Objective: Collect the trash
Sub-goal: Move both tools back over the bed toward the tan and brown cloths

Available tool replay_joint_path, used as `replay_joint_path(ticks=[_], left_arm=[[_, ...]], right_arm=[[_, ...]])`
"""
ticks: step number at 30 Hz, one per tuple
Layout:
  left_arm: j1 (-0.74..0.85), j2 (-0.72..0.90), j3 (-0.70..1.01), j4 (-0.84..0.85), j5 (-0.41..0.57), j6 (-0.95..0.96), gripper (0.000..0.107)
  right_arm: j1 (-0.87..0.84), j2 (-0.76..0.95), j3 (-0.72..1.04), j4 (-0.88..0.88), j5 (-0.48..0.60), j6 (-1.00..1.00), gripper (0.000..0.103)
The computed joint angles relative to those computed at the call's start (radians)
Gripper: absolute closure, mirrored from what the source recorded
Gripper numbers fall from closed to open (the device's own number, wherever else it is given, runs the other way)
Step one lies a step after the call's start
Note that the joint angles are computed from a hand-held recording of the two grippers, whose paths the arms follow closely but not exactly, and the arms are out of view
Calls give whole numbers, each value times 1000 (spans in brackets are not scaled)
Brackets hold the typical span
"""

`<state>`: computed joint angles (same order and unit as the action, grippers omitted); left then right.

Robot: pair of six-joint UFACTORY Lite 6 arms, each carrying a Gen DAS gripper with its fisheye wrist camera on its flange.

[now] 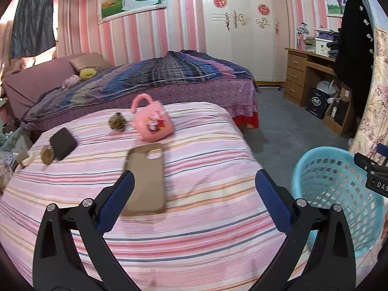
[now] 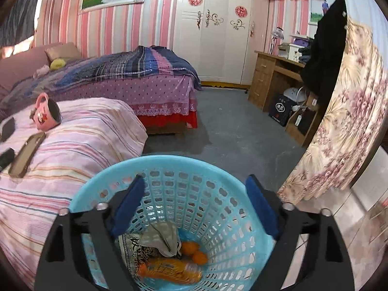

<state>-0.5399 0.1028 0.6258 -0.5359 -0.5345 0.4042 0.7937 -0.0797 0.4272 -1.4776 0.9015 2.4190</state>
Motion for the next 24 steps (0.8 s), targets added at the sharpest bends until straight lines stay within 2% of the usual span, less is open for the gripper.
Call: replay_joint_path(ticks=[3,13,24], left_arm=[[47,-33,-33,35,1,-4,10],[306,-100,-122,344,-2,-145,10],[634,-10,-26,815,27,-480,10]], right_arm=[[-1,33,42,20,-8,-25,9],[42,156,190,43,-5,1,6],[99,391,480,52,-18,-63,5]])
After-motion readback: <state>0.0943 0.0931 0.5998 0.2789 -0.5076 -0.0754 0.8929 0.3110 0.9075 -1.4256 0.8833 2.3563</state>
